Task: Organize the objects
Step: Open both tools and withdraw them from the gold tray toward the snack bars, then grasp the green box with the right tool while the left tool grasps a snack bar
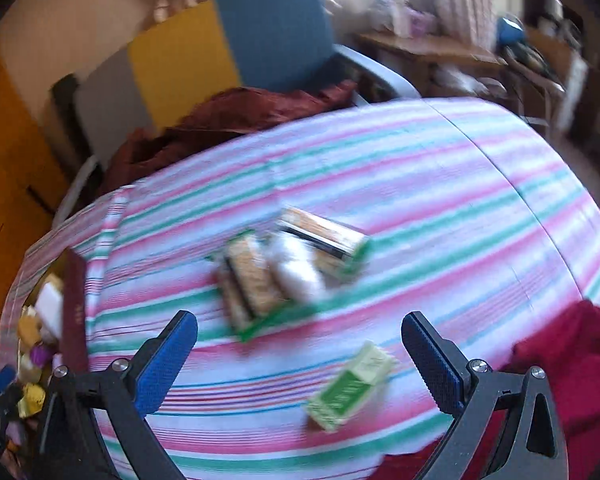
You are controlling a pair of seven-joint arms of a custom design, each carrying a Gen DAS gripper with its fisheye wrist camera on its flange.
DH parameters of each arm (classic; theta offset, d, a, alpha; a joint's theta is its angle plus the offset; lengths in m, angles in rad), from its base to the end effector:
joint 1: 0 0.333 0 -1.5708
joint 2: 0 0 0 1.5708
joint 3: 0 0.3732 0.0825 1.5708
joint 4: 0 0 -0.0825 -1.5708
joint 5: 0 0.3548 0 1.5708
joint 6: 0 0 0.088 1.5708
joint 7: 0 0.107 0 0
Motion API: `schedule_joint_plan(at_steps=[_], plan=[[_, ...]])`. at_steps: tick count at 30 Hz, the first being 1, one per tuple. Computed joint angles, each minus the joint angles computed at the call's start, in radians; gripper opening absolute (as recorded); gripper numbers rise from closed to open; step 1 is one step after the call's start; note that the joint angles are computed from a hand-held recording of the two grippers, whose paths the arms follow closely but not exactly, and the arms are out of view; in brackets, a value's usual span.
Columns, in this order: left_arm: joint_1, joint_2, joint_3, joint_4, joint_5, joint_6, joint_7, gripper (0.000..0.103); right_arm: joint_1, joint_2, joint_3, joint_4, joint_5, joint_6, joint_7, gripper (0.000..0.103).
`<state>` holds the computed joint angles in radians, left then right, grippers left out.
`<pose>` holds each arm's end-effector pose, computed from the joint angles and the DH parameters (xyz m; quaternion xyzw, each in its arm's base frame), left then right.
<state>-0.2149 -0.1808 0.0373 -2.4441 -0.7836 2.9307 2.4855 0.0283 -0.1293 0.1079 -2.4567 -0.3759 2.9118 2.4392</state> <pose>0.4641 -0.0368 0.5077 -0.5249 0.7703 -0.3057 0.1944 0.4702 0.0889 0.4857 -0.5322 0.7922 -0.1744 0.2424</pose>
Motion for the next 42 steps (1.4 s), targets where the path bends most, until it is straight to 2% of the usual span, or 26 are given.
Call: schedule_joint_plan(at_steps=[4,9,19,24,29,37,42], plan=[[-0.002,0.02,-0.025,0.019,0.034,-0.015,-0.015,0.042,0.018,0.015,-0.028,-0.027,0.083,-0.03,-0.058,0.103],[-0.005,0.059,-0.067,0.057,0.067,-0.048,-0.029,0.042,0.028,0.019,-0.054,-0.069,0.179,-0.004,-0.099,0.103],[0.039,0.204,-0.193,0.201,0.152,-0.155,-0.145,0.042,-0.016,-0.025,-0.041,-0.125,0.279,0.046,-0.094,0.103],[0.07,0.321,-0.248,0.334,0.229,-0.238,-0.31,0.044,-0.041,-0.053,-0.018,-0.148,0.3,0.077,-0.093,0.103],[0.088,0.452,-0.276,0.495,0.333,-0.333,-0.527,0.045,-0.076,-0.07,0.01,-0.155,0.297,0.093,-0.091,0.103],[0.093,0.617,-0.323,0.696,0.458,-0.405,-0.768,0.045,-0.016,-0.047,-0.039,-0.137,0.423,0.115,-0.199,0.103],[0.082,0.684,-0.339,0.782,0.529,-0.417,-0.882,0.046,-0.011,-0.049,-0.04,-0.147,0.486,0.141,-0.227,0.103]])
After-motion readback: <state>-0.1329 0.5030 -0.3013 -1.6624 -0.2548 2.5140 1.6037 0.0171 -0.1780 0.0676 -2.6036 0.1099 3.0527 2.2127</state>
